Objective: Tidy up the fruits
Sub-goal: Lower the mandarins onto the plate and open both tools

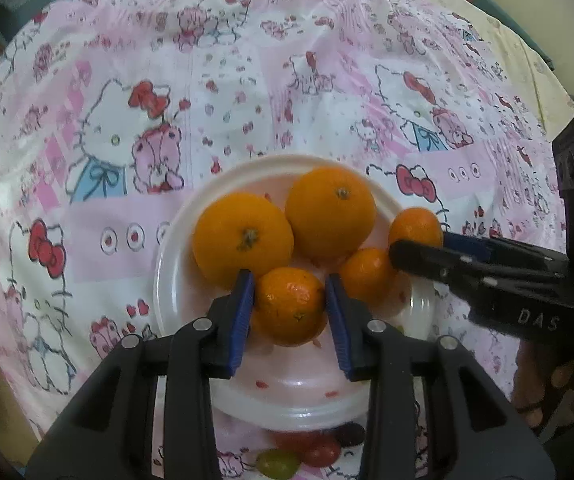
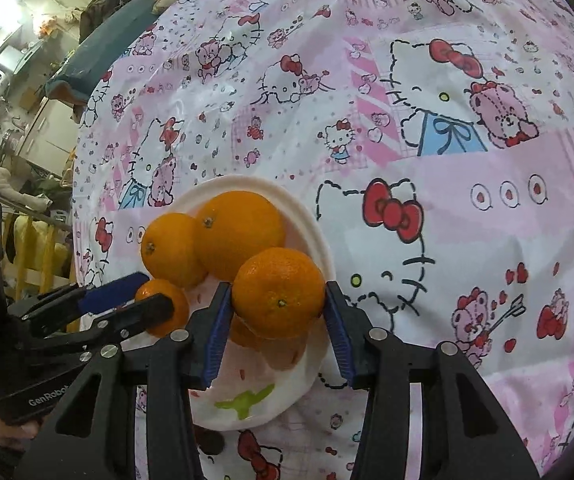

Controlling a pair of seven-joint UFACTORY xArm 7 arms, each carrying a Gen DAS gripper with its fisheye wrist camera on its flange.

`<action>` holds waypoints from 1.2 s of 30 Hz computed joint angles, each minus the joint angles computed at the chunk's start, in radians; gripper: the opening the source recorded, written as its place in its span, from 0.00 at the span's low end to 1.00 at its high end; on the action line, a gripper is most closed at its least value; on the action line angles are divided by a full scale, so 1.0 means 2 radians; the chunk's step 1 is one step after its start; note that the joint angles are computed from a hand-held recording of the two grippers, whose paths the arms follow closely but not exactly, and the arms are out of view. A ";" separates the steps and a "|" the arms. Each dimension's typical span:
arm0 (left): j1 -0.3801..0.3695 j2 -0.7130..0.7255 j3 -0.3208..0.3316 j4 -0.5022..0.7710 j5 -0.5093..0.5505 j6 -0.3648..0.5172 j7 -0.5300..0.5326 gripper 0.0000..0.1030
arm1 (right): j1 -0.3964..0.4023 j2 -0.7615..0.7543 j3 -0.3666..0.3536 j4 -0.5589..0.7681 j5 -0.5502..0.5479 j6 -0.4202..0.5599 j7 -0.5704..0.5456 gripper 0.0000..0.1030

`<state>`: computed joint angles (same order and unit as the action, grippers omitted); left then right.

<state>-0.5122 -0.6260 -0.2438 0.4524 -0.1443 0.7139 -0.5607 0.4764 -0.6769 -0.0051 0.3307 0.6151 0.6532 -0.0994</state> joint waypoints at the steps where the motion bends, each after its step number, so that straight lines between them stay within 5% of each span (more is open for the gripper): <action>1: 0.001 0.001 -0.002 0.001 0.003 0.000 -0.001 0.32 | 0.001 0.002 -0.001 0.001 0.002 0.000 -0.001 0.47; 6: 0.002 0.009 -0.007 0.004 0.012 -0.002 -0.003 0.32 | -0.003 -0.002 -0.004 0.000 0.001 0.007 0.001 0.49; 9: 0.003 0.009 -0.009 0.004 0.017 -0.002 -0.006 0.32 | -0.002 -0.009 -0.003 -0.001 0.004 0.005 -0.001 0.63; 17: 0.002 0.012 -0.015 0.008 0.033 0.000 -0.012 0.33 | -0.005 -0.025 0.009 0.000 -0.018 -0.005 0.014 0.72; 28: 0.000 0.007 -0.015 0.009 0.032 0.006 -0.019 0.34 | -0.008 -0.047 -0.002 -0.002 -0.030 -0.007 0.032 0.73; 32: 0.002 -0.006 -0.020 0.008 0.041 0.008 -0.022 0.66 | -0.011 -0.054 -0.003 -0.003 -0.037 -0.007 0.037 0.73; 36: 0.006 -0.024 -0.026 0.004 0.051 0.014 -0.030 0.73 | -0.015 -0.071 -0.003 -0.008 -0.044 -0.009 0.045 0.73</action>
<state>-0.5005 -0.6731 -0.2958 0.4612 -0.0420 0.7410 -0.6200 0.4468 -0.8191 -0.0111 0.3156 0.5273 0.6344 -0.0096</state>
